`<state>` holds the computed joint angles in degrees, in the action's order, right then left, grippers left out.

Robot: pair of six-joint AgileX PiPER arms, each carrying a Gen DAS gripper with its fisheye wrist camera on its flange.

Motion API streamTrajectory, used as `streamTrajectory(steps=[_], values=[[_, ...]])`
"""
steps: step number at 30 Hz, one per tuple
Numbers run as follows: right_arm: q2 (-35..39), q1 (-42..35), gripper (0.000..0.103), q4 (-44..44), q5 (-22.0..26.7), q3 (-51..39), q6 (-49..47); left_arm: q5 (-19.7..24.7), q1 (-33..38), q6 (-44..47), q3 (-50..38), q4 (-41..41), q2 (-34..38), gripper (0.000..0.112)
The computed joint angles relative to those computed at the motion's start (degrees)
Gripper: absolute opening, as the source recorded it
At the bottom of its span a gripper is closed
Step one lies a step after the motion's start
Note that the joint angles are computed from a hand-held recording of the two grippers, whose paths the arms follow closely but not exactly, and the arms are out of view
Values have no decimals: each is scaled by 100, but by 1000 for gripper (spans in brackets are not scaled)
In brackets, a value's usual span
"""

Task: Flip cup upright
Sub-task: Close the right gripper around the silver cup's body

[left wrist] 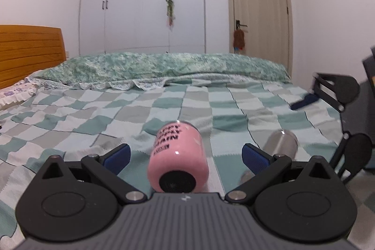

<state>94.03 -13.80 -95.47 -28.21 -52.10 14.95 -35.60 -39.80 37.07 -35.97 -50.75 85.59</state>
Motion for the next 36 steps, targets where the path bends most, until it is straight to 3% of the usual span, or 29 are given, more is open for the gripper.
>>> streamTrajectory(steps=[3,6,9,11,13,14,25,36], values=[[63,214,103,303,57,54,-769,238,157,-233,16,370,53,103],[220,332,102,1162,67,233,-2163,398,324,-499,-6,753,172,103],[463,306,100,1659,-167,276,-3190,413,404,-713,-23,952,301,103],[592,336,98,1547,-264,175,-3085,384,447,-899,12,1132,345,103],[668,302,87,1218,-343,83,-2797,389,469,-936,5,1171,390,103],[699,312,69,1286,-330,111,-2925,393,471,-949,2,1178,407,103],[617,29,66,2658,-1141,739,-4945,436,440,-889,78,1079,246,103],[-775,-244,60,2533,-1299,1978,-4900,352,-31,-75,607,132,-845,103]])
